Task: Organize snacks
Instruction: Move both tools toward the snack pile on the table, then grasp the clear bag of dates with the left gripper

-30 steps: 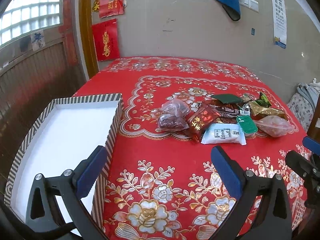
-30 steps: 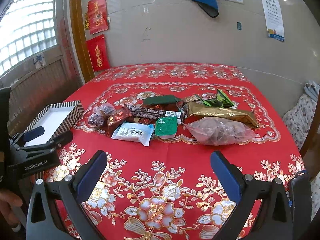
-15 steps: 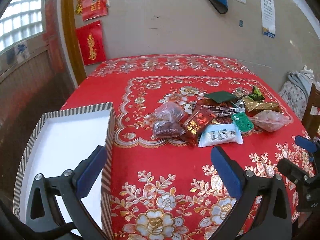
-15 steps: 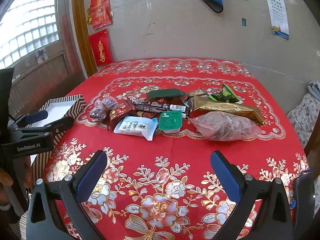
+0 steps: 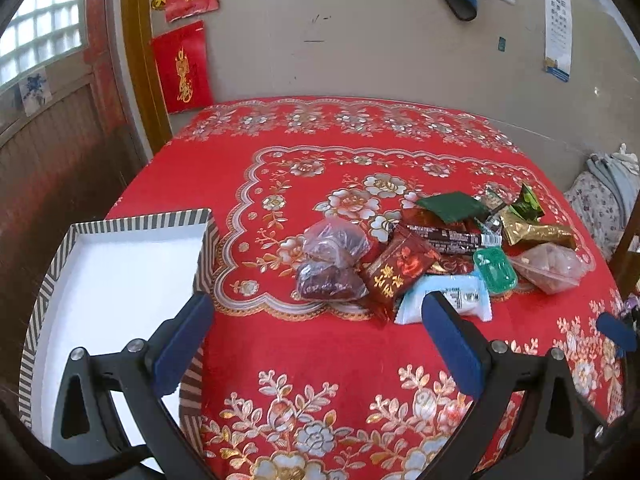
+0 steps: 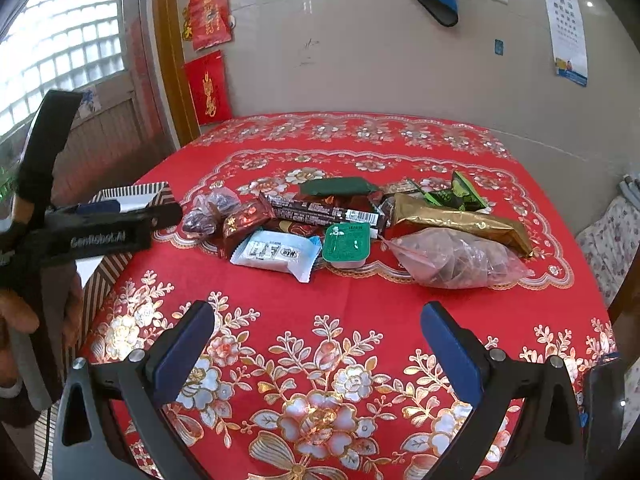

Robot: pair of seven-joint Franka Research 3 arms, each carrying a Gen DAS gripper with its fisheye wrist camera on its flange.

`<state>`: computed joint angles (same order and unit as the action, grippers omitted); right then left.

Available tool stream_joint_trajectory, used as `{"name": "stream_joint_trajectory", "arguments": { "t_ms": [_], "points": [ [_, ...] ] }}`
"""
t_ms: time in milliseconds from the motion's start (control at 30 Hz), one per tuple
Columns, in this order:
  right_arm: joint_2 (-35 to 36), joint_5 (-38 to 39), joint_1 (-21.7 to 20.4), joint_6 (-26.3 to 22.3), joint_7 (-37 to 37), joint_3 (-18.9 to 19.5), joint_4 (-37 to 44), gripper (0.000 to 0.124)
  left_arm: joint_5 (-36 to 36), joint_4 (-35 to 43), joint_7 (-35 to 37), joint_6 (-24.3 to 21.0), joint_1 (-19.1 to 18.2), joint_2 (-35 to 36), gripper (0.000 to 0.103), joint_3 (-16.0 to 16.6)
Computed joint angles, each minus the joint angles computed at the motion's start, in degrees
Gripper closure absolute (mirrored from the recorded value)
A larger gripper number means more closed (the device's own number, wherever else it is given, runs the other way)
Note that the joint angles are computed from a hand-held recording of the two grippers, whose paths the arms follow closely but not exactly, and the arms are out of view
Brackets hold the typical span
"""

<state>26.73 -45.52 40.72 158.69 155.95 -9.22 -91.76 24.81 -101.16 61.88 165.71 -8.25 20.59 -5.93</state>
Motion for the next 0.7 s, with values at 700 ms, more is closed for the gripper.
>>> {"name": "stream_joint_trajectory", "arguments": {
  "t_ms": [700],
  "points": [
    [-1.0, 2.2, -1.3, 1.1, -2.1, 0.3, -2.1, 0.021, -4.2, 22.2, -0.7, -17.5, -1.9, 13.1, 0.0, -0.2]
  ]
}}
